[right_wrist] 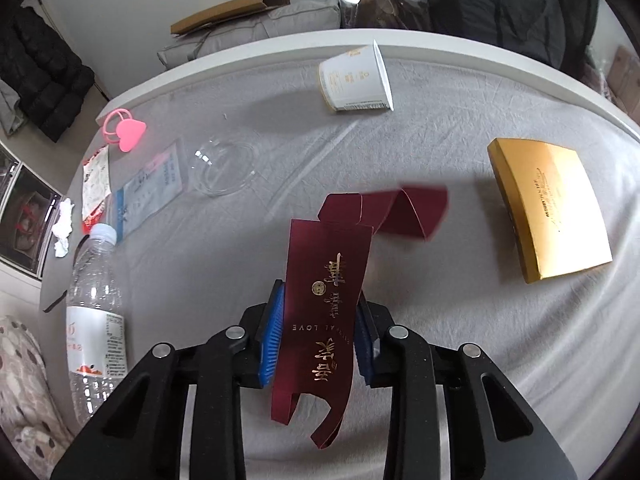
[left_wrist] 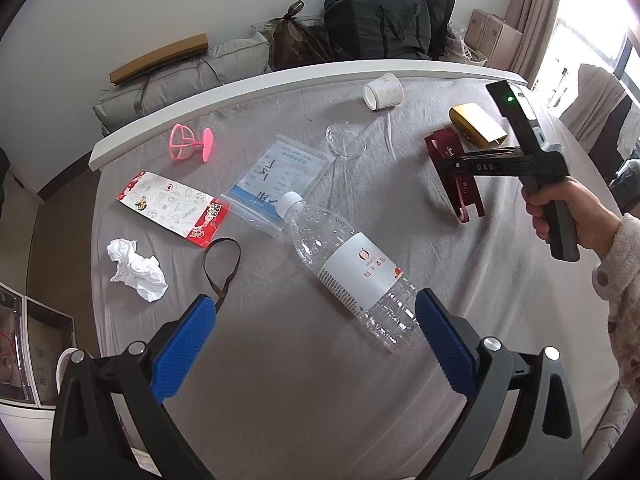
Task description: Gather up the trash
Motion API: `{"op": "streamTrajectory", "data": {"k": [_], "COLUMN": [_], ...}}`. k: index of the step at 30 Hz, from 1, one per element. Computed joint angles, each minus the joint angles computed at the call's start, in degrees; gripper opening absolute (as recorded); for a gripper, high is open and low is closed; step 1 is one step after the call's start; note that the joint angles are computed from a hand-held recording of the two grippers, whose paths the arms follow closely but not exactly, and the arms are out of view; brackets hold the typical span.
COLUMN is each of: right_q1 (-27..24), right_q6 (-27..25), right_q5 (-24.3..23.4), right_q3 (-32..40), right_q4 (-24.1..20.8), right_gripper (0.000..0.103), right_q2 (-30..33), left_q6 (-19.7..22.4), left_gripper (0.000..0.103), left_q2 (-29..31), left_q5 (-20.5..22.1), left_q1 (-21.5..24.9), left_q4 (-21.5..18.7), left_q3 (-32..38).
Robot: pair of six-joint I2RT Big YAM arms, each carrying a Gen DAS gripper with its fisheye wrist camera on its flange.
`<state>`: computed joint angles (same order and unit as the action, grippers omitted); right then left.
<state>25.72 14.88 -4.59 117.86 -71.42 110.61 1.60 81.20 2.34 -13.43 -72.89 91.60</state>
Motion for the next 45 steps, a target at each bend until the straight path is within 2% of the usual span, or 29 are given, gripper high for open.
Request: {"op": "streamTrajectory", "data": {"k": [9,14,20,24,26,34,36,41,45], "right_q1": [0.2,-0.2,0.1,0.3,0.7,2.0,2.7,4.9,6.7], "right_q6": [2.4,3.9,5.8,6.7,6.0,5.2,4.3,2.1,1.0], "right_q5": [-2.0,-2.3,-1.1,-1.8,-1.3,-1.0,-1.2,-0.3,1.0], "right_q3": [-10.5,-15.4,-19.0,-19.9,-19.7,-17.5,-15.6,-9.5,-4.3], "right_q4": [5.6,6.4,7.6,7.6,6.9,6.3,5.7,4.0,2.2], "right_gripper": [0.026,0.026,0.026,0.026,0.026,0.026,0.026,0.026,0.026], "right_q2": [-11.8,-17.5,-21.1,-21.9,-21.9,-21.5,-20.6,-17.5,-14.9], "left_q6": [-3.3,-8.7,-14.6,-18.1,-18.5,-13.6,-12.9,-11.1,-10.1], "left_gripper": [0.098,0.098,0.098,0.096,0.079,0.072,0.067,0.066,0.064], "left_q2": [4.3,7.8,11.7,14.1,14.3,10.8,9.2,6.4,4.9], "left_q5": [-0.8,1.9,-0.8,1.2,3.9,4.7,3.9,3.5,5.1], "left_q1": [-2.5,-2.2,-4.5,-4.7,-4.1,-2.3,-1.5,1.3,3.9], "left_q4": [2.2,2.4,3.2,2.9,3.4,2.6,2.8,2.9,3.0], "left_q3": [-0.3,-0.9,-0.1,0.5,0.0,-1.0,-1.1,-1.4,-2.3]}}
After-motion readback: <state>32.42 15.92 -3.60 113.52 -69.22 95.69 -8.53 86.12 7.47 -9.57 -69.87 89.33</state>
